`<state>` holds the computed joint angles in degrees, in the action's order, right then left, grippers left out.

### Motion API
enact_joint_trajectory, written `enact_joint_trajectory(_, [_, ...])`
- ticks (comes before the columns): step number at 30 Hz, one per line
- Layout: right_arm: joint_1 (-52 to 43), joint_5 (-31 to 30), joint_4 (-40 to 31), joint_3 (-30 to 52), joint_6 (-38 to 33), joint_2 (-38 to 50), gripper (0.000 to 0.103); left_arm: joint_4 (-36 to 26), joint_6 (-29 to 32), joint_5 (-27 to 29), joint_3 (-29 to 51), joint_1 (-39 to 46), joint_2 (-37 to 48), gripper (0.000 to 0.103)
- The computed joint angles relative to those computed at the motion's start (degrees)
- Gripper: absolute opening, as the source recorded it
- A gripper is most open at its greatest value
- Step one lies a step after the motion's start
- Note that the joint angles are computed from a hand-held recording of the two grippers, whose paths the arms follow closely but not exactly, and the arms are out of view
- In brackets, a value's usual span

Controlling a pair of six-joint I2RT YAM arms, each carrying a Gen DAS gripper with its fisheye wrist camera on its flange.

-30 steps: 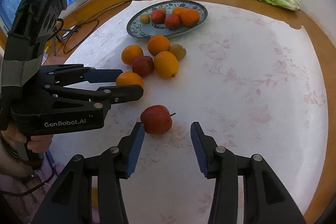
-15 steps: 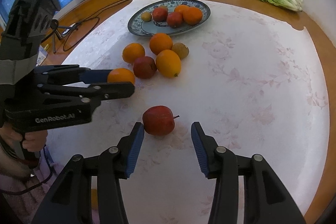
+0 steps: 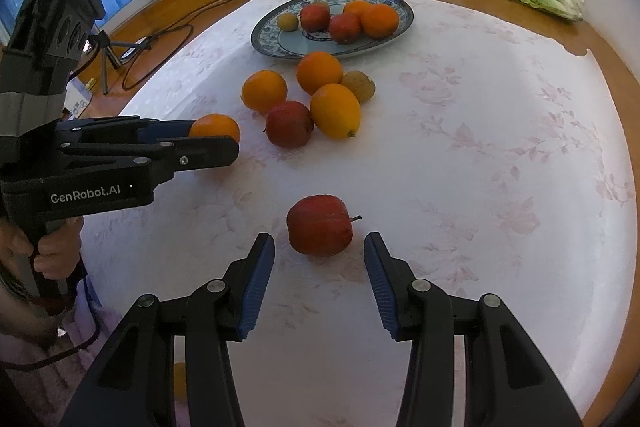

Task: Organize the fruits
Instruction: 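Grasp the red apple with the right gripper while the left holds the orange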

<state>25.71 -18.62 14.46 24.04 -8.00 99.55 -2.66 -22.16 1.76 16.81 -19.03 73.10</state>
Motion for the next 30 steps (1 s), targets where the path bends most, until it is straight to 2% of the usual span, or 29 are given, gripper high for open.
enact_joint_trajectory(16, [-0.18, -0.50, 2.53, -1.13, 0.22, 0.18, 0.048, -2.02, 0.96, 0.86, -0.96, 2.67, -4.58, 0.041])
enact_joint_trajectory(23, [-0.51, -0.65, 3.01, -1.01, 0.74, 0.53, 0.033, -1.92, 0.97, 0.85, -0.94, 3.18, -4.37, 0.041])
enact_joint_trajectory(30, [-1.01, -1.56, 3.22, -0.94, 1.03, 0.75, 0.032, -2.14, 1.23, 0.90, -1.10, 3.63, -4.93, 0.041])
